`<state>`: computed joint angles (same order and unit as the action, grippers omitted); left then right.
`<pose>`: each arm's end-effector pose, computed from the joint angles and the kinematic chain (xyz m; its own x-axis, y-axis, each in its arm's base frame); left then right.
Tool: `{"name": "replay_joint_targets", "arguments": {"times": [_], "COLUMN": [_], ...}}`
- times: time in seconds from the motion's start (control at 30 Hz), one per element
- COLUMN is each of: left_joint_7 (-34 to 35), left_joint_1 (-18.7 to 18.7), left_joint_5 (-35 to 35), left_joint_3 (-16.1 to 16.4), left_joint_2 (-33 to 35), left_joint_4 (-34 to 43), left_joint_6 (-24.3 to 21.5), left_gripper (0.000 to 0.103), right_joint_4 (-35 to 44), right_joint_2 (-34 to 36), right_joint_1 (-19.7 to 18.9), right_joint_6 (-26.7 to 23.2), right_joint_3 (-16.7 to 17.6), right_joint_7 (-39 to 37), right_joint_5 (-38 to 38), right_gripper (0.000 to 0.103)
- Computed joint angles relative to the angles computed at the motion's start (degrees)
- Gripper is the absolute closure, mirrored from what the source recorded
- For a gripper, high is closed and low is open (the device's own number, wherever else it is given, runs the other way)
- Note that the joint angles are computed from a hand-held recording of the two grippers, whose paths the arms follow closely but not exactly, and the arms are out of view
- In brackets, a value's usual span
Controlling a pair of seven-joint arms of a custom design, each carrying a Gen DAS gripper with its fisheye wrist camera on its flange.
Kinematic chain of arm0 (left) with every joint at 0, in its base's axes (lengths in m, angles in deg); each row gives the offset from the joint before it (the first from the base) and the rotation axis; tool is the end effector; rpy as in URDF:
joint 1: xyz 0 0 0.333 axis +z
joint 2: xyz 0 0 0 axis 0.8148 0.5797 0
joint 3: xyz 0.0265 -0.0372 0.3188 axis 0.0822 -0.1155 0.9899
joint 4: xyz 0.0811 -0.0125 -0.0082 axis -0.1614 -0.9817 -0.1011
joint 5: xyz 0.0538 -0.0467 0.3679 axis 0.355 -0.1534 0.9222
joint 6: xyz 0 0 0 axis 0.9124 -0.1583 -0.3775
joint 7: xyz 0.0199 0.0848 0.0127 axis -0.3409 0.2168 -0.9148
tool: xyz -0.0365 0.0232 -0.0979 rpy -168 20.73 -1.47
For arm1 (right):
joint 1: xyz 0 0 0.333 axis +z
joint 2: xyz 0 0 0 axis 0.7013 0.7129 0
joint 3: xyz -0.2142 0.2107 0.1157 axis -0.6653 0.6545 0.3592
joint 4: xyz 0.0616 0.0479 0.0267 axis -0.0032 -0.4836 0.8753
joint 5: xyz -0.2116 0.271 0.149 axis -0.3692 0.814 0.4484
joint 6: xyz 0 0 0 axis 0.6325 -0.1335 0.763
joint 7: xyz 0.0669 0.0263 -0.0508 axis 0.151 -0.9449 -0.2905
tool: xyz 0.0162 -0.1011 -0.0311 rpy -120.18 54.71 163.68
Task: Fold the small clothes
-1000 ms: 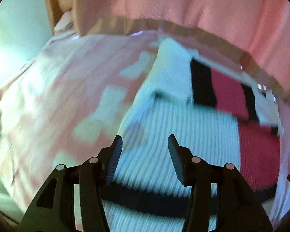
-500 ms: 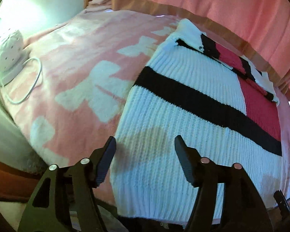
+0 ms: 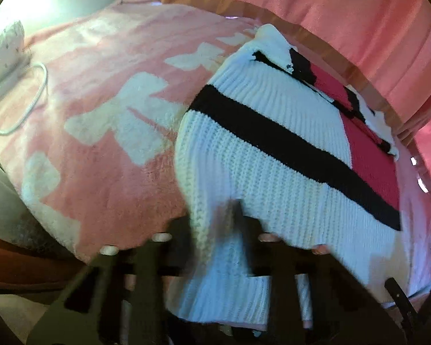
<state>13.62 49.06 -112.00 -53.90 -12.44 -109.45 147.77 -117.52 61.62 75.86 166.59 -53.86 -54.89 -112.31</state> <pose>0.5281 -0.1207 0.4889 -0.0950 -0.9489 0.3009 -0.8818 -0.0600 -0.4678 0.3128 0.3686 0.4040 -0.2863 -0.8813 -0.3760 -0.6180 0.4698 -0.6304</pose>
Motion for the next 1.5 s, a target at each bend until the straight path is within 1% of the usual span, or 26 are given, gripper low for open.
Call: {"name": "replay_joint_targets", "arguments": {"times": [0.03, 0.07, 0.13, 0.17, 0.3, 0.4, 0.47, 0.57, 0.63, 0.7, 0.77, 0.87, 0.93, 1.0, 1.03, 1.07, 1.1, 1.17, 1.2, 1.27, 1.3, 1.37, 1.4, 1.43, 1.47, 1.5], "left_joint_7": [0.53, 1.12, 2.94, 4.76, 8.66, 10.82, 11.32, 10.79, 9.55, 8.61, 7.08, 6.4, 6.51, 7.56, 8.4, 9.81, 10.95, 14.12, 15.46, 17.48, 16.91, 15.78, 12.67, 9.07, 5.12, -0.76], "left_joint_1": [-0.04, -0.12, -0.7, -1.47, -4.33, -6.38, -7.52, -7.74, -7.1, -6.59, -5.66, -5.65, -5.95, -6.56, -6.92, -7.59, -8.02, -9.35, -9.78, -10.61, -10.13, -9.41, -8.18, -7.15, -6.59, -6.32], "left_joint_5": [-0.94, -1.32, -2.71, -5.03, -10.71, -12.76, -13.7, -12.65, -10.78, -9.71, -8.15, -7.92, -8.49, -9.68, -10.48, -11.77, -12.48, -14.64, -15.51, -17.05, -16.38, -14.94, -11.55, -7.14, -3.03, 3.99], "left_joint_3": [0.17, 0.19, 0.1, 0.28, 1.18, 1.4, 1.57, 1.46, 1.25, 2.06, 1.6, 2.12, 2.63, 3.48, 3.87, 4.3, 4.41, 4.78, 4.39, 3.96, 2.92, 1.4, -0.35, -1.71, -2.61, -3.17], "left_joint_2": [-0.21, -0.9, -3.25, -5.35, -12.07, -16.79, -20.37, -24.47, -27.3, -29.91, -31.37, -33.1, -34.88, -36.01, -35.86, -35.03, -33.94, -30.47, -26.48, -19.75, -16.56, -9.72, -5.29, -0.69, 2.35, 6.88], "left_joint_4": [0.04, -0.06, -1.46, -2.61, -5.78, -8.73, -11.45, -15.06, -17.36, -19.31, -20.47, -21.21, -20.93, -19.7, -18.6, -16.87, -15.42, -11.92, -8.42, -2.7, -0.03, 5.98, 9.85, 14.21, 16.9, 21.07], "left_joint_6": [-0.31, -0.55, 0.47, 0.72, -2.34, -3.8, -5.83, -8.19, -10.26, -13.41, -14.93, -16.52, -16.94, -16.4, -15.42, -13.38, -11.77, -7.14, -3.45, 1.73, 3.68, 6.79, 8.41, 8.43, 8.87, 8.78], "left_gripper": [0.091, 0.092, 0.095, 0.099, 0.099, 0.099, 0.099, 0.099, 0.099, 0.099, 0.099, 0.099, 0.099, 0.099, 0.099, 0.099, 0.099, 0.099, 0.099, 0.099, 0.099, 0.099, 0.099, 0.099, 0.099, 0.098], "right_joint_4": [-0.09, -0.07, -0.16, -0.3, -2.83, -4.52, -5.93, -7.06, -7.22, -8.22, -9.15, -9.7, -8.52, -6.88, -5.88, -5.19, -4.68, -4.74, -4.66, -5.37, -5.7, -4.76, -3.89, -3.25, -2.62, -1.23], "right_joint_2": [-0.76, -1.56, -3.79, -4.89, -11.65, -15.55, -17.86, -19.47, -19.41, -19.66, -19.76, -20.24, -20.6, -21.65, -22.22, -22.94, -24.23, -26.6, -27.5, -28.96, -29.17, -27.53, -25.53, -24.29, -22.8, -20.1], "right_joint_1": [0.17, 0.39, 0.86, 1.16, 2.63, 3.7, 4.91, 6.23, 7.69, 9.01, 9.87, 10.56, 10.95, 10.99, 10.72, 10.39, 9.84, 8.17, 6.65, 3.36, 0.82, -3.49, -6.25, -8.09, -10.08, -12.21], "right_joint_6": [-0.99, -2.21, -5.56, -7.2, -14.31, -18.5, -20.7, -21.9, -22.89, -22.41, -21.24, -20.35, -21.79, -24.24, -25.85, -27.29, -28.53, -28.43, -27.8, -23.7, -20.18, -16.24, -12.35, -10.29, -7.4, -4.37], "right_joint_3": [0.24, 0.56, 1.64, 2.11, 4.72, 6.44, 7.49, 9.0, 9.95, 10.61, 11.09, 12.33, 13.6, 14.49, 15.14, 15.37, 15.15, 13.92, 12.71, 9.77, 7.71, 5.41, 2.94, 2.22, 0.86, -1.02], "right_joint_7": [-0.45, -1.34, -3.03, -4.41, -8.54, -11.13, -12.74, -13.33, -14.04, -13.09, -11.49, -9.48, -9.08, -9.66, -10.1, -11.05, -12.77, -16.13, -18.41, -20.83, -21.42, -22.83, -23.36, -22.99, -22.76, -23.46], "right_joint_5": [-0.07, 0.2, 0.62, 1.54, 7.0, 12.46, 16.83, 21.47, 25.28, 28.28, 30.27, 30.67, 30.2, 28.95, 27.72, 26.35, 24.33, 19.83, 17.16, 12.56, 9.35, 6.04, 3.67, 2.6, 1.35, 0.61], "right_gripper": [0.094, 0.095, 0.095, 0.095, 0.095, 0.096, 0.096, 0.096, 0.096, 0.096, 0.096, 0.096, 0.096, 0.096, 0.096, 0.096, 0.096, 0.096, 0.096, 0.096, 0.096, 0.096, 0.096, 0.096, 0.096, 0.096]}}
